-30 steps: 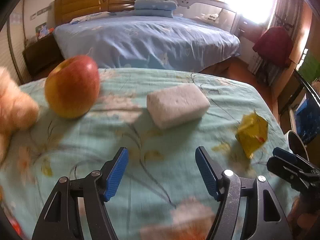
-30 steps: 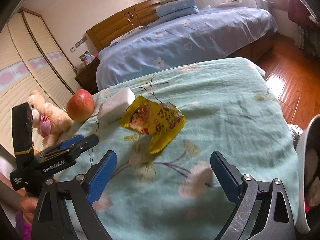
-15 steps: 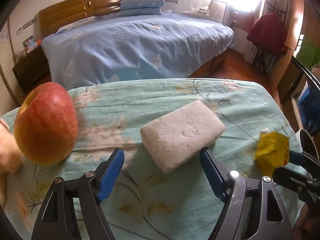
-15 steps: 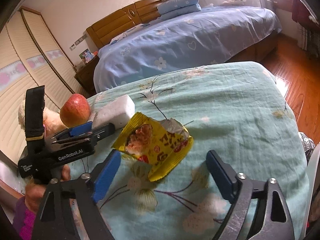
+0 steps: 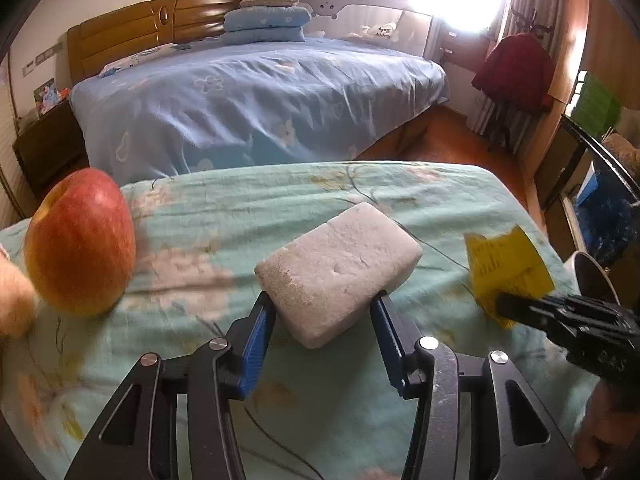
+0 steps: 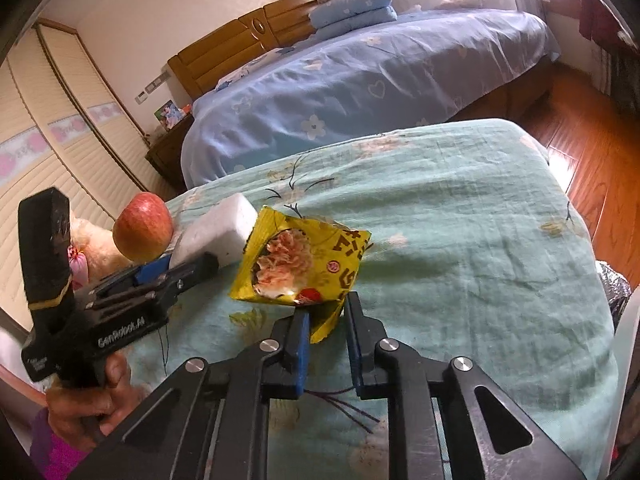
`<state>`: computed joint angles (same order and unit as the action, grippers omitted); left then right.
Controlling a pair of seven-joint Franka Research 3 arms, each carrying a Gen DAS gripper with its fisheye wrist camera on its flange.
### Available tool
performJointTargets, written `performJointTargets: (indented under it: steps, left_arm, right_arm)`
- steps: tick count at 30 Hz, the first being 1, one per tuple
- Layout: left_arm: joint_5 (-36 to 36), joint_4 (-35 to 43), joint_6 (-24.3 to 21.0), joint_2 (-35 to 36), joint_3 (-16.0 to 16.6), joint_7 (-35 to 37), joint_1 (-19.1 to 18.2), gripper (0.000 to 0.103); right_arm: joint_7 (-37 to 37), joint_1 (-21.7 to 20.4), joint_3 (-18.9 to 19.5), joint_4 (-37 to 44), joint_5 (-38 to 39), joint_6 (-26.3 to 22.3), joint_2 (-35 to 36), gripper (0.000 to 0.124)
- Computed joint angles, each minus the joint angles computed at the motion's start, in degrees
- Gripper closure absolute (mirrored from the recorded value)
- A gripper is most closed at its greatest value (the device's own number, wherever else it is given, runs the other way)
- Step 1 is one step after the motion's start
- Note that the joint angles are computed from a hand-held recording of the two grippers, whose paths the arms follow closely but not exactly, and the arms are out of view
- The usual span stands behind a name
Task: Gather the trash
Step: 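Grasp the yellow snack bag with the right tool while the left tool grasps the white sponge, then lift and carry the yellow bag and white sponge over the bin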
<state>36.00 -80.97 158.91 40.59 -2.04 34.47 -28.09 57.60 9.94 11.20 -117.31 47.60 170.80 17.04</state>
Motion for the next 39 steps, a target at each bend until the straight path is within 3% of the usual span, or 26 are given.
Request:
performJointTargets:
  steps: [4, 13, 27, 39]
  left_arm:
    - [2.4, -4.2, 1.6, -3.0, 1.8, -5.0, -2.4, 0.055]
    - [9.9, -11.7, 1.7, -9.0, 2.1, -16.1, -5.8, 0.055]
    - [18.0, -17.5, -2.4, -15.2, -3.6, -24.9, -7.1, 0.055]
    - [19.3, -17.4, -4.6, -16.4, -6.5, -25.9, -7.9, 0.055]
  right_arm:
    - [-2.0, -0.7, 0.8, -1.9, 2.2, 0.3, -1.8, 0.109]
    - [-8.9, 0.6, -0.3, -8.6, 11.1, 0.3, -8.5, 0.109]
    - [-17.9, 6.5, -5.8, -19.3, 22.5, 0.8, -19.0, 0.109]
    - [-20.1, 8.8, -9.7, -25.7, 25.3, 2.1, -25.8, 0.109]
